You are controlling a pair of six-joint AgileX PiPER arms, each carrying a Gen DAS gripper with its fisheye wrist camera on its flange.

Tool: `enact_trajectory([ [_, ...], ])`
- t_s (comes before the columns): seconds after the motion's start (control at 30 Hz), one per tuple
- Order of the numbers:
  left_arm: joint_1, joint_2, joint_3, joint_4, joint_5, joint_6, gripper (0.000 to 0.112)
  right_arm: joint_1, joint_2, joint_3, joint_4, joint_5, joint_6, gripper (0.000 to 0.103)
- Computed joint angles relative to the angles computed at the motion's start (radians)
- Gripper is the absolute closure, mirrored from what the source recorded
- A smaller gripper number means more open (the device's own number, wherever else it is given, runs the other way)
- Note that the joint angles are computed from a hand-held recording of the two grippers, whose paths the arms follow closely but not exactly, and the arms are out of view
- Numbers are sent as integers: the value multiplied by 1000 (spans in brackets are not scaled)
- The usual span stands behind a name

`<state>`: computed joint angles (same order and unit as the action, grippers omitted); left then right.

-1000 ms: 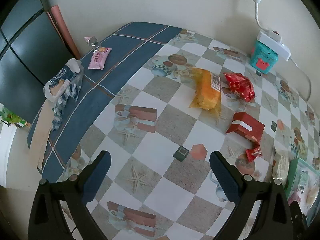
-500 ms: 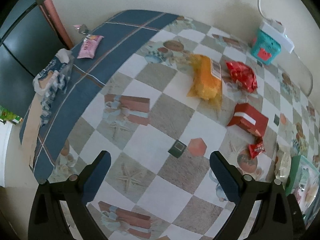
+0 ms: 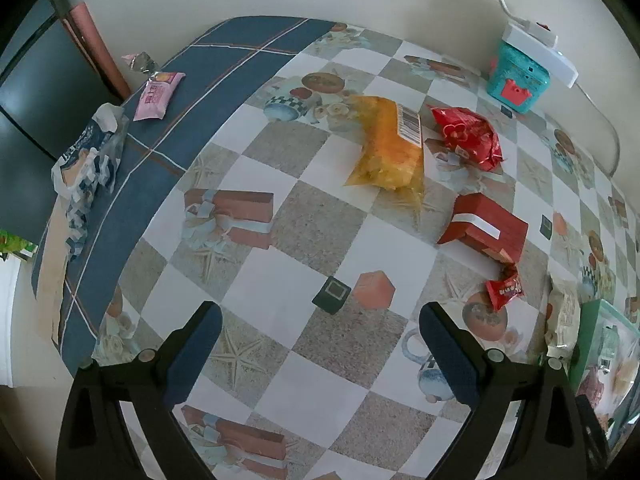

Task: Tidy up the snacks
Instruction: 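Grasp the green cow-print biscuit pack with the right gripper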

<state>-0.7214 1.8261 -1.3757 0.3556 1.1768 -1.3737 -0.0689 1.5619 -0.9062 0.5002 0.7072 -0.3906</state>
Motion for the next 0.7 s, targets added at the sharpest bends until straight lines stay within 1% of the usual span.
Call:
enact_trajectory([
  [0.1, -1, -1, 1, 2, -1, 0, 13, 18, 25, 4, -22, -14, 20, 4],
  [0.23, 1, 3, -2, 0, -2, 4, 13, 48, 40, 8, -108, -54, 96, 9],
  [0.4, 5, 15, -10, -11, -7, 17, 13, 73, 44, 16, -154, -83, 132, 10],
  [0.47, 5, 19, -13, -15, -9, 21, 13, 82, 48, 13, -153, -80, 126, 14],
  [0.53, 7, 23, -15, -19, -15, 26, 13, 69, 53, 3, -86, -52, 58, 19],
  [0.6, 9, 24, -15, -25, -23, 31, 13, 69, 53, -2, -69, -44, 40, 20],
  [0.7, 9, 29, -19, -27, -22, 36, 13, 86, 58, -6, -113, -57, 83, 20],
])
